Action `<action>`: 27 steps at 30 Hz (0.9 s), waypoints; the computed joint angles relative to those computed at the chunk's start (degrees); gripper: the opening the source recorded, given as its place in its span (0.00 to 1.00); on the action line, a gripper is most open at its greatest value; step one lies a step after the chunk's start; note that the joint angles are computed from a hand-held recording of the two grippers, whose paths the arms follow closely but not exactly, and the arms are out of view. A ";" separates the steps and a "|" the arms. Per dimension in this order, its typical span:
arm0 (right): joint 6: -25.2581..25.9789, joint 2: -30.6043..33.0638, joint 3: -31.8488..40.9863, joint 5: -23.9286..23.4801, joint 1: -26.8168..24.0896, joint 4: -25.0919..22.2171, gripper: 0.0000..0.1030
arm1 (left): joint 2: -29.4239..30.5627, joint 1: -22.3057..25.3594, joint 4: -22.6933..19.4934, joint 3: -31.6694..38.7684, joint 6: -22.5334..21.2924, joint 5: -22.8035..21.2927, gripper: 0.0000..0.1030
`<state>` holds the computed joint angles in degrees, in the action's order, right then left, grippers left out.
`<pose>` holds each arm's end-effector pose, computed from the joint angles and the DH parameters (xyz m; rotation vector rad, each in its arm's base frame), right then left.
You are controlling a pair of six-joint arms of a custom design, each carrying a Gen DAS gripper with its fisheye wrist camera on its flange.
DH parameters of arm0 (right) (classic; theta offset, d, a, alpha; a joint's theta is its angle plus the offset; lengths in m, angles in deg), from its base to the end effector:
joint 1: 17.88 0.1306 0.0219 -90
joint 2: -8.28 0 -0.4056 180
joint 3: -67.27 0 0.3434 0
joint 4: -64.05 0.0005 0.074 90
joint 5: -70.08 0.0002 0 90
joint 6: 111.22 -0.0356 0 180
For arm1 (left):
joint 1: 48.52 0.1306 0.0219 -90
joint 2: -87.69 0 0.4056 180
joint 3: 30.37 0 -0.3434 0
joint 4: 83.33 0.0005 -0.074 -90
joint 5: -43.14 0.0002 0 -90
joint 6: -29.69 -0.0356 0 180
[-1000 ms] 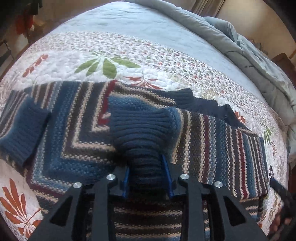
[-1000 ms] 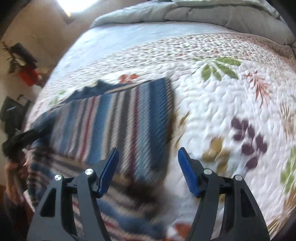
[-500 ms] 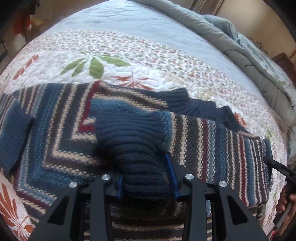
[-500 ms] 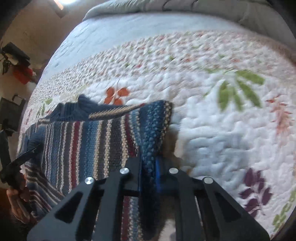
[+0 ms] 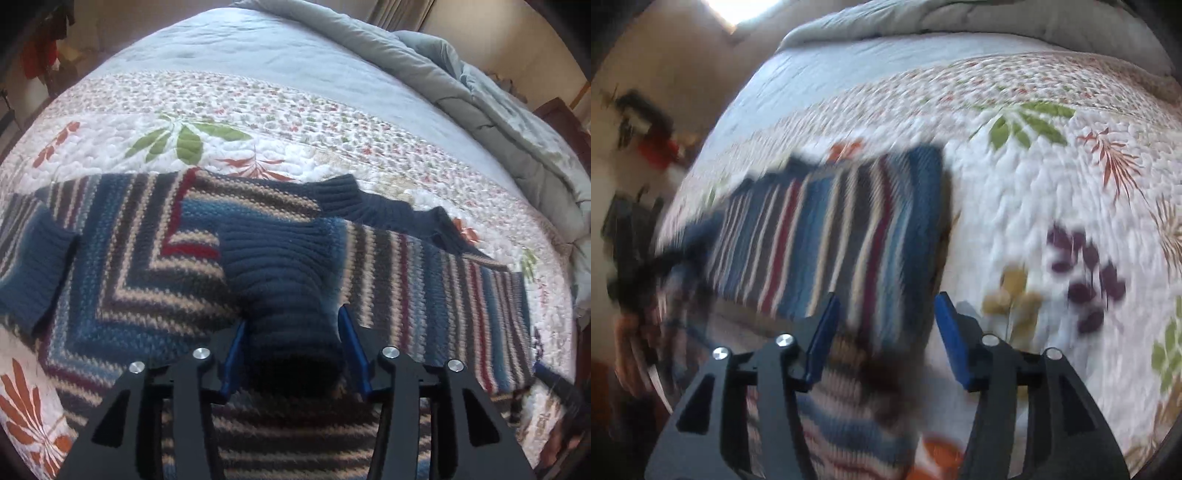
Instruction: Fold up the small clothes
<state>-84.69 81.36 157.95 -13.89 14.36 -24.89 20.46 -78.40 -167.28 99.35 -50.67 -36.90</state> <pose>0.2272 0.1383 0.5188 0.7869 2.7243 0.2452 0.4734 -0.2797 0.5042 0.5393 2.7398 -0.4210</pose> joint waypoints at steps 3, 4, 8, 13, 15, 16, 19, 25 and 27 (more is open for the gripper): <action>-1.51 2.92 2.85 1.95 5.52 -5.58 0.56 | -1.35 -1.39 -2.95 -0.79 1.31 -4.93 0.52; -1.57 3.61 3.31 2.14 6.41 -6.48 0.57 | -2.28 -1.65 -3.11 -1.94 2.47 -5.51 0.52; -1.12 4.95 1.75 0.91 5.72 -6.75 0.57 | -7.42 -2.41 -1.57 -8.88 6.03 -0.47 0.52; -1.77 4.87 -0.45 1.18 4.03 -4.71 0.44 | -5.70 -4.64 -1.33 -8.99 7.97 6.66 0.52; -2.57 3.29 -1.47 0.76 2.78 -3.46 0.23 | -3.55 -5.05 -1.28 -7.03 8.73 6.86 0.52; -2.89 2.14 -2.28 -0.32 2.00 -2.49 0.15 | -2.66 -5.30 -1.58 -6.04 8.63 6.33 0.52; -4.05 -0.03 -3.53 -1.61 1.11 -1.01 0.11 | -1.24 -6.11 -2.00 -4.43 8.90 3.81 0.51; -5.97 -2.87 -7.03 -3.05 -0.22 -0.22 0.12 | -2.27 -8.14 1.09 -7.24 7.80 -1.53 0.52; -5.97 -2.56 -6.83 -2.87 -0.38 -0.30 0.13 | -2.29 -8.79 1.63 -7.46 7.33 -3.25 0.52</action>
